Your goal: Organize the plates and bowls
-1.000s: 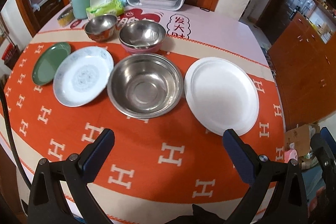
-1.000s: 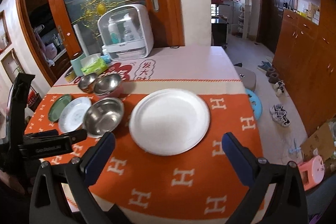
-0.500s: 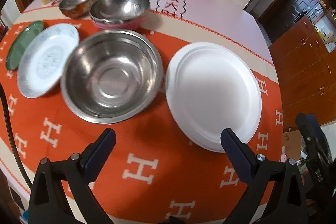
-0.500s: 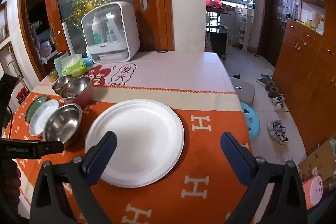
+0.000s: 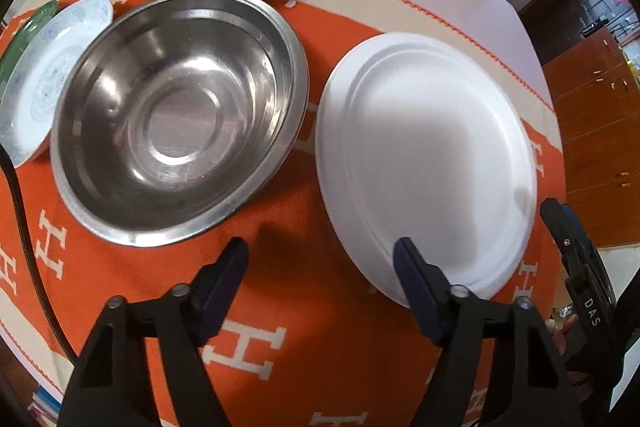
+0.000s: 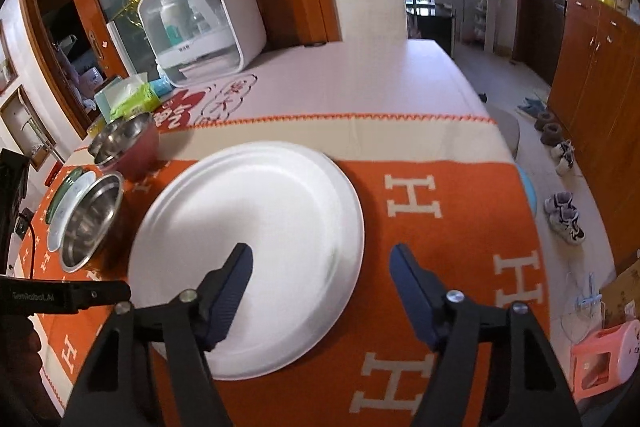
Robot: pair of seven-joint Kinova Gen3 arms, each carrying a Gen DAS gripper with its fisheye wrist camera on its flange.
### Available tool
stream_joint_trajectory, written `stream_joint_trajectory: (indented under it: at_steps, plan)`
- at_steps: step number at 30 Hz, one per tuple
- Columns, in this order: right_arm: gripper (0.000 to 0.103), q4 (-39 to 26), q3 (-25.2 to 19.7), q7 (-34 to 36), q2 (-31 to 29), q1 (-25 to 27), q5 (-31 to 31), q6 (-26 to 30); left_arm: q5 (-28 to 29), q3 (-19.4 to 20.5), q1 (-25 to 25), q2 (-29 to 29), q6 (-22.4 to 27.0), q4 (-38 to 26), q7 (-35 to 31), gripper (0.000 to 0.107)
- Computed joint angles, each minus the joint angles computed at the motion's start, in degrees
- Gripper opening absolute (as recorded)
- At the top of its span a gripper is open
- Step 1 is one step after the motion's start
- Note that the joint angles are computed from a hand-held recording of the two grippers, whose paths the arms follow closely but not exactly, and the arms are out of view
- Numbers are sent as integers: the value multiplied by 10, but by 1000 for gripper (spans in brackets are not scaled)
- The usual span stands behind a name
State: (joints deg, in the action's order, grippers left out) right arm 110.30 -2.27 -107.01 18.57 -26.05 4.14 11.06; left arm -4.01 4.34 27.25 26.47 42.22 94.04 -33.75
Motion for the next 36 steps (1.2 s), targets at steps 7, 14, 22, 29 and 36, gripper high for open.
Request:
stream_joint_trajectory:
  at_steps: [7, 14, 22, 29, 36]
  plan:
    - [45, -1, -73, 41, 27, 82, -51, -17, -2, -3, 3, 20, -28, -3, -6, 58]
    - [28, -5, -134, 84, 47, 154, -103, -24, -28, -16, 30, 38, -35, -21, 2, 52]
    - [22, -8, -200, 133, 68, 219, -147, -31, -46, -23, 42, 53, -32, -40, 2, 52]
    - [20, -7, -217, 150, 73, 235, -162, -37, -55, -29, 48, 61, -39, -48, -1, 52]
    - [19, -8, -216, 151, 72, 235, -173, -32, -70, -38, 61, 60, -43, -48, 12, 38]
